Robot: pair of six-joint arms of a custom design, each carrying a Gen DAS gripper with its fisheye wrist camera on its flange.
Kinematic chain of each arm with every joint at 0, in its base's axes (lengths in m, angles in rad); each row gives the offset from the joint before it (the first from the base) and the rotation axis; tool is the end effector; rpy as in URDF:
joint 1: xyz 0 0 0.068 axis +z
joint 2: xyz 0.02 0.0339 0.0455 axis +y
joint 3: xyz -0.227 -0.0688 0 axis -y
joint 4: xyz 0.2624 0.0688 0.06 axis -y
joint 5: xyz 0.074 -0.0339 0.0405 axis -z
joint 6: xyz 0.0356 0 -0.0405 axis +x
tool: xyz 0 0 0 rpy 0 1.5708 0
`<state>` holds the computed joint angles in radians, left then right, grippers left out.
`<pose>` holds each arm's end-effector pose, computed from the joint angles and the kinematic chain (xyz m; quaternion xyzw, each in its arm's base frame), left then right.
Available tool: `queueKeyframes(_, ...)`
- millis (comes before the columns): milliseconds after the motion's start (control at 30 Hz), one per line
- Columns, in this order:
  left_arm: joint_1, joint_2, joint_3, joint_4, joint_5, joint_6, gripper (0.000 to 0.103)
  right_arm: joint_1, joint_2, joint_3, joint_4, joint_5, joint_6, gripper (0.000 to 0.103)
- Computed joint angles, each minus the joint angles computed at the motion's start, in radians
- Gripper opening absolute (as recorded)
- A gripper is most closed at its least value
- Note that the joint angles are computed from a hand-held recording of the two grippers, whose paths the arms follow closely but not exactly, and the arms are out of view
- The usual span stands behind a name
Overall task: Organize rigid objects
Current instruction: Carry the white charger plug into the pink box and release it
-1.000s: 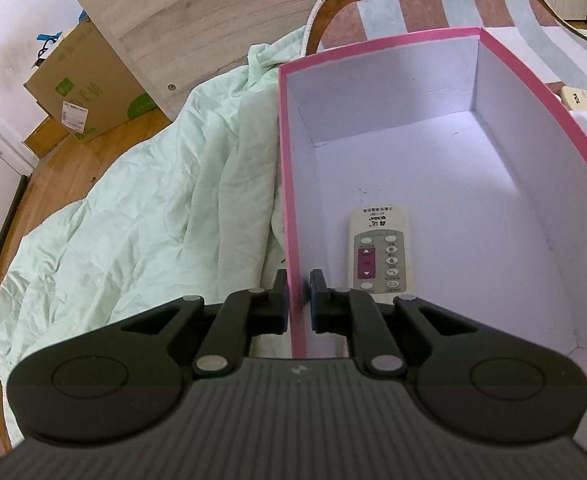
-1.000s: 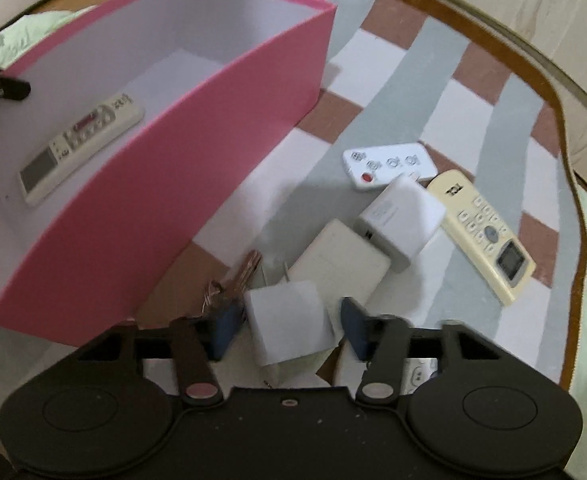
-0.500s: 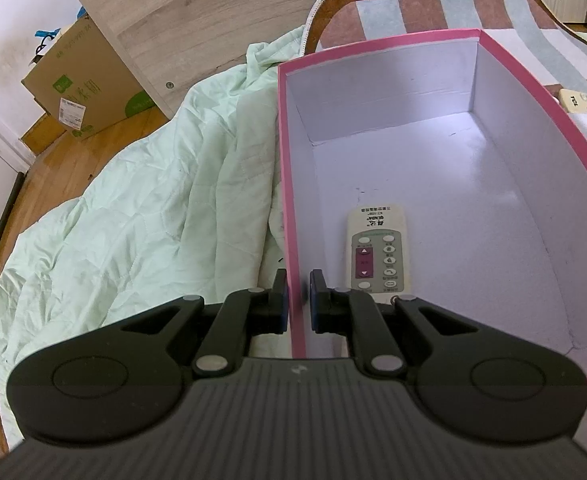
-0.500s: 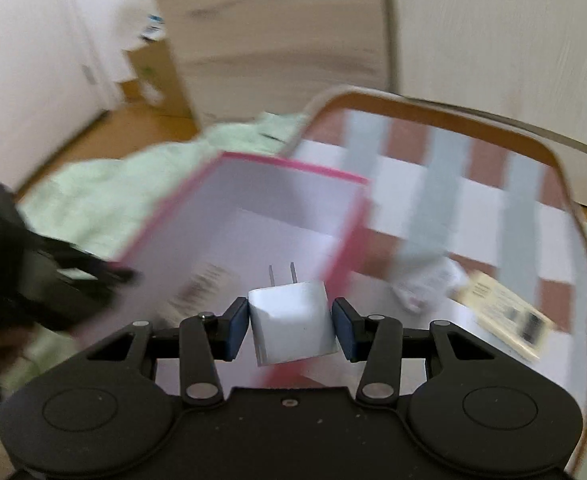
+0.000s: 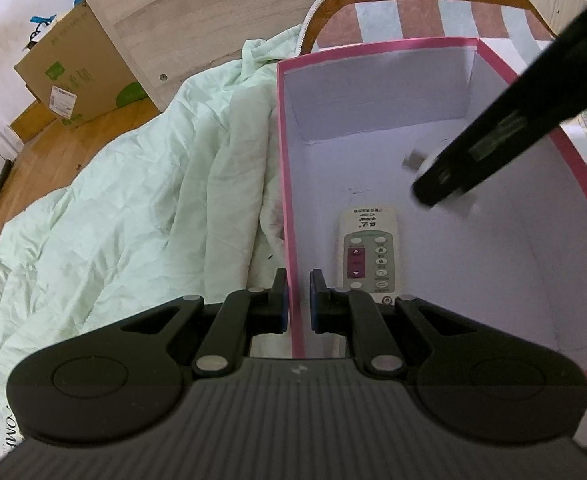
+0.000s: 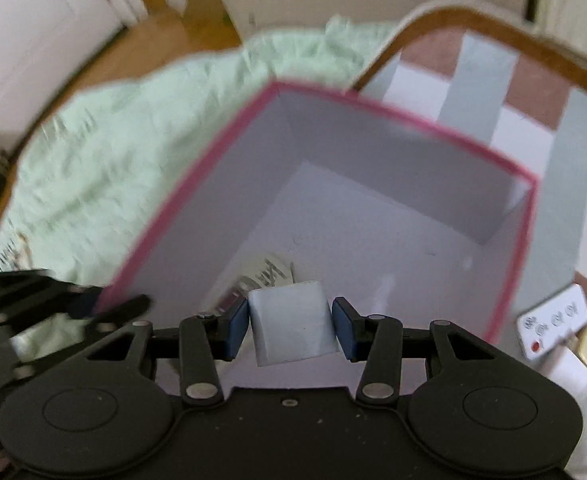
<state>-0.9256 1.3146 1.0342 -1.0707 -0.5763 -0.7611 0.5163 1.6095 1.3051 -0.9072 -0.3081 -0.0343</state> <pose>0.1682 -0.1912 0.2168 0.0472 0.9523 0.1093 0.2809 0.2860 0.1748 0.2179 -0.2907 0.9282 0.1887 0.1354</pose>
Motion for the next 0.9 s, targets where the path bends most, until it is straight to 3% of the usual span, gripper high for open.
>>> queueKeyframes(267, 0.014, -0.025, -0.017, 0.017, 0.018, -0.004, 0.008, 0.118, 0.125, 0.012, 0.033, 0.185, 0.004, 0.051)
queueKeyframes(467, 0.009, -0.030, -0.024, 0.019, 0.013, 0.002, 0.008, 0.124, 0.166, 0.011, 0.068, 0.128, 0.026, 0.051)
queueKeyframes(567, 0.005, -0.035, -0.026, 0.019, 0.014, 0.002, 0.008, 0.085, 0.173, 0.018, 0.089, 0.025, 0.055, 0.051)
queueKeyframes(733, 0.007, -0.033, -0.023, 0.017, 0.015, 0.003, 0.008, 0.103, 0.151, 0.014, 0.159, 0.109, 0.035, 0.051)
queueKeyframes(900, 0.006, -0.033, -0.023, 0.017, 0.014, 0.003, 0.008, 0.118, 0.224, 0.075, 0.206, 0.129, 0.054, 0.051)
